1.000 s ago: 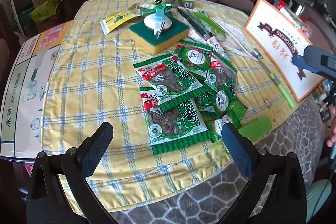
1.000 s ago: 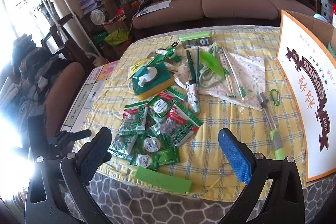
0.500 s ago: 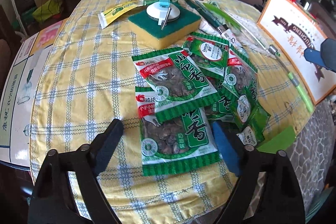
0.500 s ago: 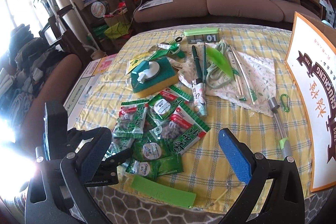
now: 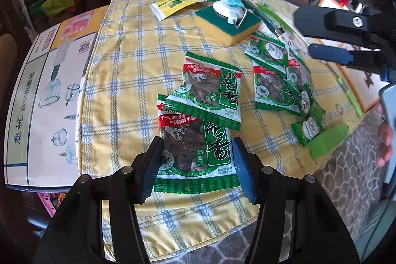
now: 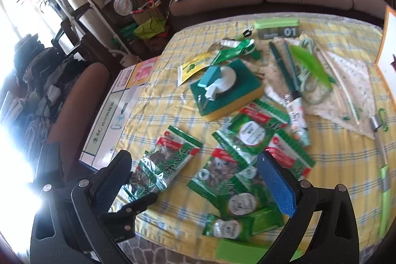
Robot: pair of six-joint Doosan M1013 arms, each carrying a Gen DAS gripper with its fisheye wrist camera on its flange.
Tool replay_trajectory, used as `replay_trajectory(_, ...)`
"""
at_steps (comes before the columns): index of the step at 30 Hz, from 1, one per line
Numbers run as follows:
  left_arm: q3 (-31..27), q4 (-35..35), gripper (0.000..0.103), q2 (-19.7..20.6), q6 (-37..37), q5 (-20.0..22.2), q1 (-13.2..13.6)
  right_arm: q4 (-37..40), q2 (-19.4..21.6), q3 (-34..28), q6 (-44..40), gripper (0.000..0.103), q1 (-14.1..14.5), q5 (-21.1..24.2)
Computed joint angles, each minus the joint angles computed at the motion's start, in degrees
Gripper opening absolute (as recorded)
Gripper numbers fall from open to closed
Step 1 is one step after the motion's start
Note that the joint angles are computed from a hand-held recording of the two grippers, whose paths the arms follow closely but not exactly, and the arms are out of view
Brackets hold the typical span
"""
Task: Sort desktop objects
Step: 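Grasp a green seed snack packet with the left tool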
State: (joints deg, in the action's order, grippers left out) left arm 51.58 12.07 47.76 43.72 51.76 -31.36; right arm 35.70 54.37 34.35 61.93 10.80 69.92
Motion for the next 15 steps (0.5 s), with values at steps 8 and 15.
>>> replay_trajectory(8, 5.31, -2.15, 0.053, -2.59, -0.26, -6.95, 0.48, 0.92, 4.59, -5.35, 9.38, 0.082, 2.31, 8.08)
replay_trajectory(15, 6.53, -4.56, 0.053, -3.23, 0.82, -8.89, 0.81, 10.38, 5.30, -2.92, 18.12, 0.075, 0.21, 9.20)
